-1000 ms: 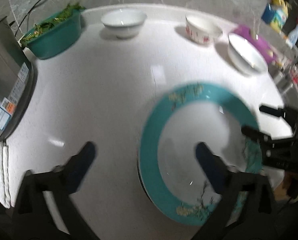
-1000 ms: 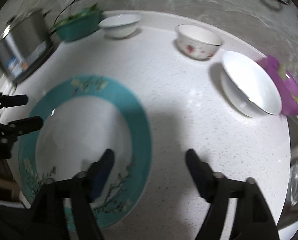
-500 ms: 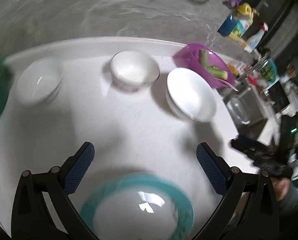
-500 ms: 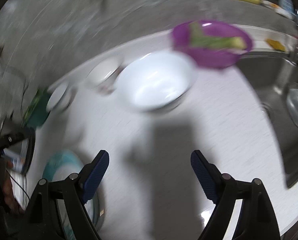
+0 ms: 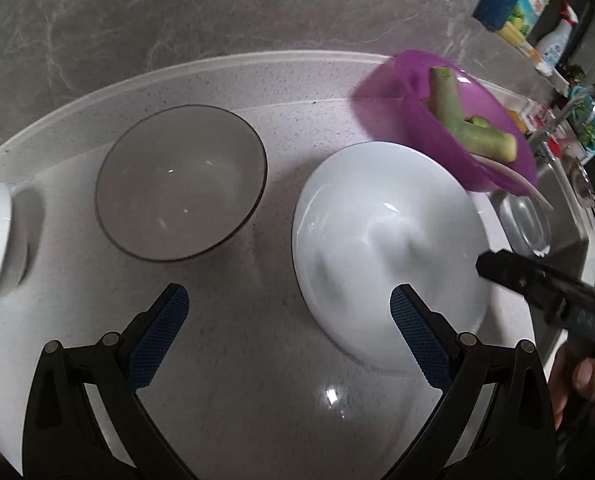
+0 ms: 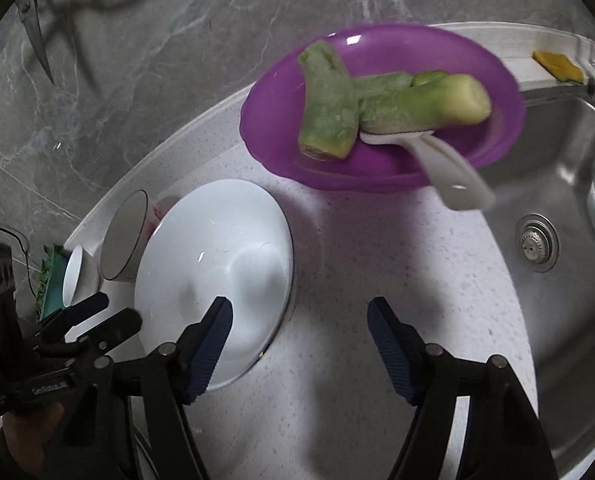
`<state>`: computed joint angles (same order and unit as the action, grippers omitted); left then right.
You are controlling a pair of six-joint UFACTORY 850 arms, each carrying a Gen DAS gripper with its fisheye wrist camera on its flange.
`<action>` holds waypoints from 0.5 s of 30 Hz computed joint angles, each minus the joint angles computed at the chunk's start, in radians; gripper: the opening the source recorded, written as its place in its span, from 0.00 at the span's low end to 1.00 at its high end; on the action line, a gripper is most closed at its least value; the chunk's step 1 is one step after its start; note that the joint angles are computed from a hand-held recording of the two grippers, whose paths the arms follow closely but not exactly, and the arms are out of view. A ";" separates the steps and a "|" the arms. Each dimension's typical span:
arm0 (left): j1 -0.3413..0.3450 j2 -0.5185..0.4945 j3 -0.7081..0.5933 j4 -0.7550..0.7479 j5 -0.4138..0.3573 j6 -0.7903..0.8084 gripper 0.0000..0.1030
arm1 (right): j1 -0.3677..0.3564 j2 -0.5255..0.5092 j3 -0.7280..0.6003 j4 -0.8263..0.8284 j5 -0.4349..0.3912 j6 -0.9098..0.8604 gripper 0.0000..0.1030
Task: Organize plates and bowls
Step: 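Reach both tools toward the rim of the large white bowl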
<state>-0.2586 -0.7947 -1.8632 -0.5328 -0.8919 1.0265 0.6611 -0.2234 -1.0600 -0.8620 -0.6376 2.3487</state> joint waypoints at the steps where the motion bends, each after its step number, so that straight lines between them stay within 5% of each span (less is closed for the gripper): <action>1: -0.006 -0.011 -0.010 0.005 0.005 -0.014 0.98 | -0.005 -0.006 -0.001 -0.004 0.014 -0.002 0.71; 5: -0.018 -0.034 -0.023 0.010 0.011 -0.022 0.95 | -0.033 -0.032 -0.011 0.020 0.048 -0.053 0.69; 9: -0.035 -0.059 -0.041 0.031 0.011 -0.031 0.70 | -0.053 -0.052 -0.021 0.040 0.066 -0.087 0.59; 15: -0.039 -0.091 -0.068 0.037 -0.008 -0.044 0.57 | -0.069 -0.070 -0.022 0.078 0.097 -0.132 0.49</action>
<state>-0.2980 -0.8856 -1.9307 -0.4957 -0.8998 0.9826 0.5921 -0.2935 -1.0821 -0.7844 -0.5406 2.2172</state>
